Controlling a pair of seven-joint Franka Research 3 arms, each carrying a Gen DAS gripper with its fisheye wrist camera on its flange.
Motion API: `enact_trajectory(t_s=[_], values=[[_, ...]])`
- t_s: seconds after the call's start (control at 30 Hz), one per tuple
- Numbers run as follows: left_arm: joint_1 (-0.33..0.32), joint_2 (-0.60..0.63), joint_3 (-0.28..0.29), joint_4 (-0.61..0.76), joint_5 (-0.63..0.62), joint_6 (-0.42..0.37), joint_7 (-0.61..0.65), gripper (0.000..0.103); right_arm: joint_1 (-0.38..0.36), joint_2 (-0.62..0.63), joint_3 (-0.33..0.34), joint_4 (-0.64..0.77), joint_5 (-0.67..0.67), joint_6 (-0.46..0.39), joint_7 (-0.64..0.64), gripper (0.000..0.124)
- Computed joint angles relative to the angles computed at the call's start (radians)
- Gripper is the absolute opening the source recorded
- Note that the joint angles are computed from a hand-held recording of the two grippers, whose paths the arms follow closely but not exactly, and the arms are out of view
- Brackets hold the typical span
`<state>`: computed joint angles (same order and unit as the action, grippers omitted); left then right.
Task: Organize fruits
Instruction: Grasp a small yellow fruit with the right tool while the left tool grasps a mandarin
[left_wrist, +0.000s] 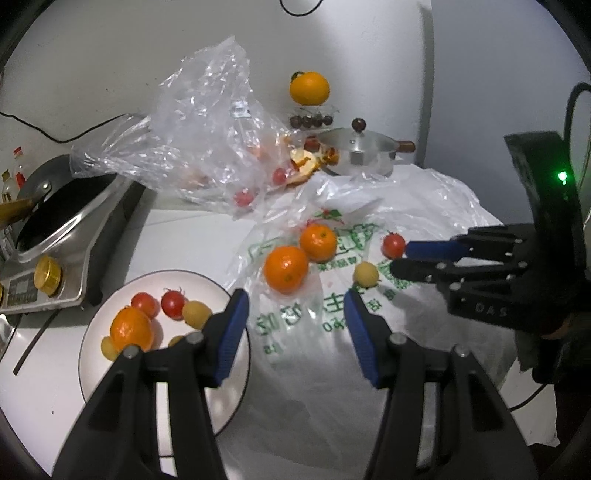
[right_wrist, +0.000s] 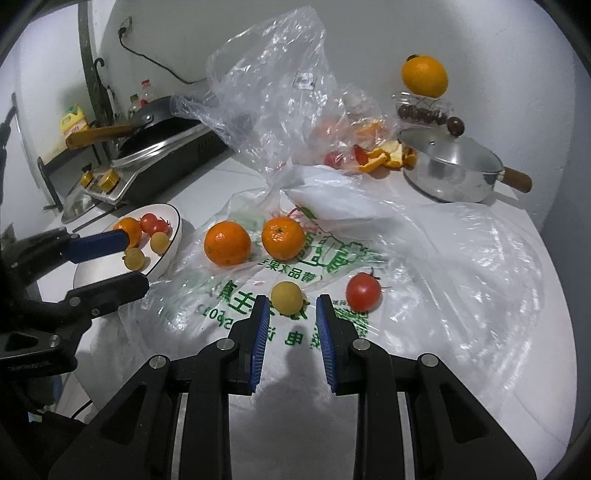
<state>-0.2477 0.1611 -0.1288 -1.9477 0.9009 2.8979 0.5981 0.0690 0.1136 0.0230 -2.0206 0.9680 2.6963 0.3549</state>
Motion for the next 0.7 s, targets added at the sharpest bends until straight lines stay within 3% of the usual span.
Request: enact_trajectory(t_s=[0.47,0.7], values=[[0.009,0.060,0.016,0.049,-0.083,0.014,0.071,0.055,0.004,0.116,0.018,0.115,-0.201,-0.036,0.167,0.028],[0.002,0.100,0.016,0.093,-0.153,0.000,0.141,0.055,-0.011,0.136,0.032,0.138,-0.228,-0.066,0.155,0.028]])
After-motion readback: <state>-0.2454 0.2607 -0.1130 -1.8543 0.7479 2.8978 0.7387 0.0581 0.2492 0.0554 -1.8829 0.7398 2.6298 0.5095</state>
